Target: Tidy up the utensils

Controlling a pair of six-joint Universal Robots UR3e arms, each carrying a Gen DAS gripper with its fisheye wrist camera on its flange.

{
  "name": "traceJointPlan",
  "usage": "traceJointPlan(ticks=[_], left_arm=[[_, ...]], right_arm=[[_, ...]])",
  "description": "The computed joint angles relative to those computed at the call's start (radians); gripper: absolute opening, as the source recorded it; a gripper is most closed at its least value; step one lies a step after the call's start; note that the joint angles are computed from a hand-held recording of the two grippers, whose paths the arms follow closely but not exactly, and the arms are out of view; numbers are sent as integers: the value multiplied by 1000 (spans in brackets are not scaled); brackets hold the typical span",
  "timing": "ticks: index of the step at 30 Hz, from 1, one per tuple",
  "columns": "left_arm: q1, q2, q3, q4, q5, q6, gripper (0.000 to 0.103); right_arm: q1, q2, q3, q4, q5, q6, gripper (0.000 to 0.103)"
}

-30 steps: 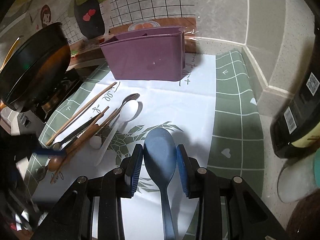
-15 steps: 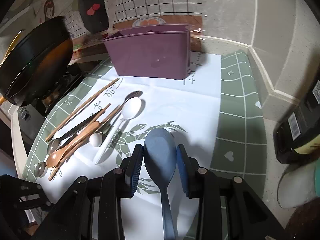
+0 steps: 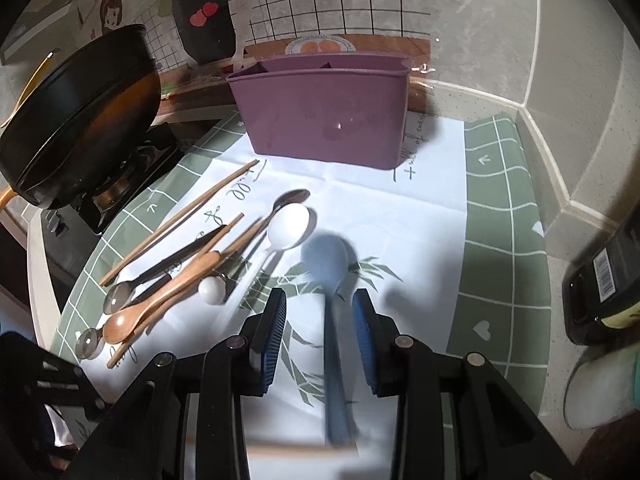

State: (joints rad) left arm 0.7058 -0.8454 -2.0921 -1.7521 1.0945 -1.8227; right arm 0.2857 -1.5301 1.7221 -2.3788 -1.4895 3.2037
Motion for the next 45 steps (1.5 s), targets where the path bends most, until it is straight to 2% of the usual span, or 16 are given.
traceJointPlan(ticks=[8, 13, 15, 16, 18, 21, 22, 25, 28, 30, 32, 34, 35, 36, 42, 45], left_arm=[[158, -88, 54, 53, -44, -47, 6], [129, -199, 32, 286, -60, -251, 6], [87, -249, 18, 406, -45, -353, 6], [86, -255, 14, 426, -40, -373, 6], [85, -266, 5, 464, -34, -399, 6], [98, -267, 7, 456, -43, -402, 6], [99, -269, 7, 455, -46, -406, 6], [97, -287, 22, 441, -52, -420, 6], [116, -322, 70, 367, -71, -413, 6], [127, -364, 121, 290, -91, -390, 8], [108, -396, 146, 294, -84, -402, 8], [70, -426, 158, 335, -64, -417, 9], [46, -447, 169, 357, -51, -429, 9], [21, -471, 180, 381, -39, -448, 9], [-155, -664, 299, 517, 85, -581, 17], [-204, -737, 359, 517, 116, -624, 17]], right_arm=[[21, 45, -69, 25, -6, -16, 30], [25, 87, -101, 30, 3, -8, 30], [32, 123, -131, 29, 10, 6, 36], [35, 143, -147, 24, 10, 19, 44], [42, 195, -197, 23, 5, 55, 48], [71, 322, -349, 65, -44, 156, 55], [90, 358, -396, 73, -88, 183, 61], [145, 481, -582, 155, -199, 223, 62], [163, 546, -685, 217, -242, 219, 62], [157, 535, -670, 208, -225, 185, 59], [139, 488, -604, 186, -193, 121, 43], [121, 442, -537, 163, -176, 79, 33], [110, 415, -500, 150, -164, 60, 21], [99, 392, -470, 143, -157, 40, 17], [18, 247, -281, 71, -60, 13, 17], [16, 243, -278, 66, -54, 17, 25]])
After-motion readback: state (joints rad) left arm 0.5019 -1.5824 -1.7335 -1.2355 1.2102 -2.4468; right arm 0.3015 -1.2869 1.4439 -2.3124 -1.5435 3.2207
